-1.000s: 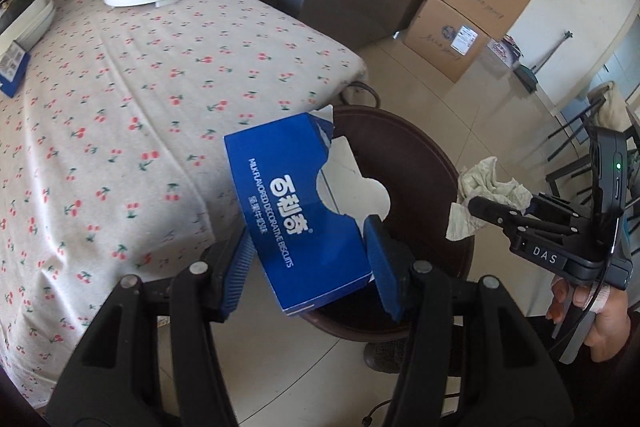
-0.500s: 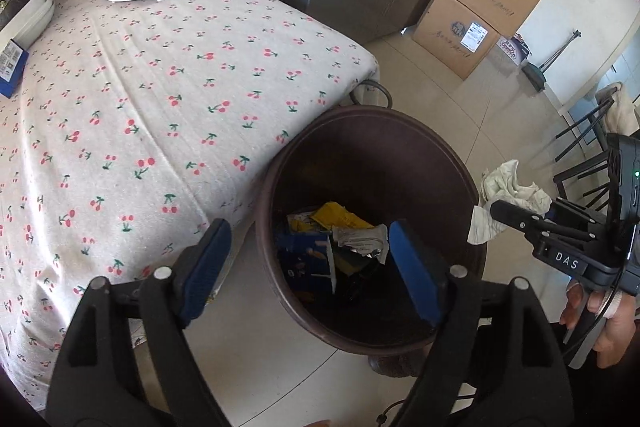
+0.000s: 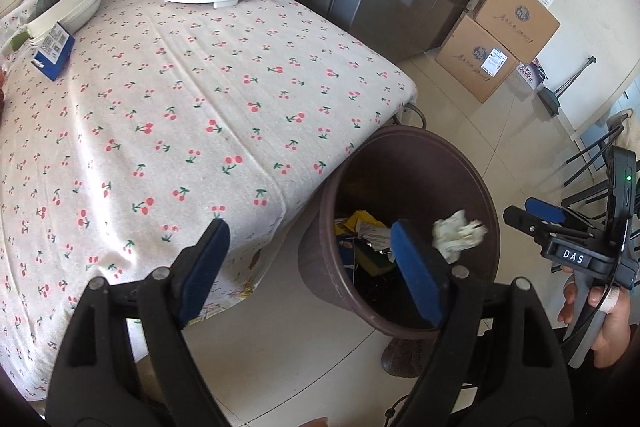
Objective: Collect trash
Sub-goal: 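Grasp the red can with the left tool while the right grasps the white paper tray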
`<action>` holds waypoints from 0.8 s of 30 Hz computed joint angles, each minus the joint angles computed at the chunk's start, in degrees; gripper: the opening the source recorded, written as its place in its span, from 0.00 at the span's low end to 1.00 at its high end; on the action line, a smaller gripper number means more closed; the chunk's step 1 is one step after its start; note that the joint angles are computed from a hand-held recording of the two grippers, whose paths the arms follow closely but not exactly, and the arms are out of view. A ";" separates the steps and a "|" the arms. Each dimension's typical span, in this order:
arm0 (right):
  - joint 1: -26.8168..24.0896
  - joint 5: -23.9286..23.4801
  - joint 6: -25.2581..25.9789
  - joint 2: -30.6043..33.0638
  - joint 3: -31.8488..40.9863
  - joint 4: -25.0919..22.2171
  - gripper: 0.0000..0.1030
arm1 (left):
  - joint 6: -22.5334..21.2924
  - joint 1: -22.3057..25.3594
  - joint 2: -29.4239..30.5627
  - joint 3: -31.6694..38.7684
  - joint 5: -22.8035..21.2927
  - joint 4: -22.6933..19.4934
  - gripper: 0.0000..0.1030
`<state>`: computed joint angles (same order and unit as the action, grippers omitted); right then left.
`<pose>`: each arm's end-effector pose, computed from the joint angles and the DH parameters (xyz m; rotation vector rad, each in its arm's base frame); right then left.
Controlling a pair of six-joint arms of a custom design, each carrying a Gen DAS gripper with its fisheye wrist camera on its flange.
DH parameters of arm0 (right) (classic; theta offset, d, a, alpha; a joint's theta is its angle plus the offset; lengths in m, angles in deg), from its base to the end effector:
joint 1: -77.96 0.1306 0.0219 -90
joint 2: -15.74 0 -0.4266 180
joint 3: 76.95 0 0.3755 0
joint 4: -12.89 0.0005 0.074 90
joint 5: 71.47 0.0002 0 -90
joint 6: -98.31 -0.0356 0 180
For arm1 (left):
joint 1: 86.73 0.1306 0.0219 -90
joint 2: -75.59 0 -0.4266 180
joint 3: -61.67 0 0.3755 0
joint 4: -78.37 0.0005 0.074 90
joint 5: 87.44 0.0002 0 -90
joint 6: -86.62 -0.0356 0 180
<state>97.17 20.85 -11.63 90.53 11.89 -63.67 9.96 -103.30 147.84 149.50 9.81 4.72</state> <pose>0.3072 0.1050 0.5361 0.0302 2.6711 0.1680 0.2968 -0.0935 0.5449 0.1210 2.6107 -0.3529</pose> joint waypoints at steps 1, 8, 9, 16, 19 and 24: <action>0.24 -0.16 -0.14 0.20 0.33 -0.04 0.75 | -0.24 0.50 -0.33 -0.04 -0.11 -0.20 0.80; 3.71 0.95 -1.89 1.79 2.86 -0.24 0.77 | -2.16 5.64 -2.51 -0.35 0.52 -1.78 0.80; 4.31 1.12 -2.13 2.15 3.34 -0.28 0.77 | -2.43 6.50 -2.81 -0.34 0.68 -2.04 0.81; 9.07 2.39 -4.15 5.52 7.46 -0.54 0.80 | -5.71 14.92 -4.65 -0.07 3.05 -3.92 0.82; 11.41 2.75 -4.85 7.59 9.85 -0.45 0.80 | -7.25 19.31 -5.13 0.08 4.47 -5.15 0.86; 15.93 3.64 -5.45 11.98 14.72 -0.70 0.82 | -9.84 26.51 -5.58 0.00 5.71 -7.38 0.93</action>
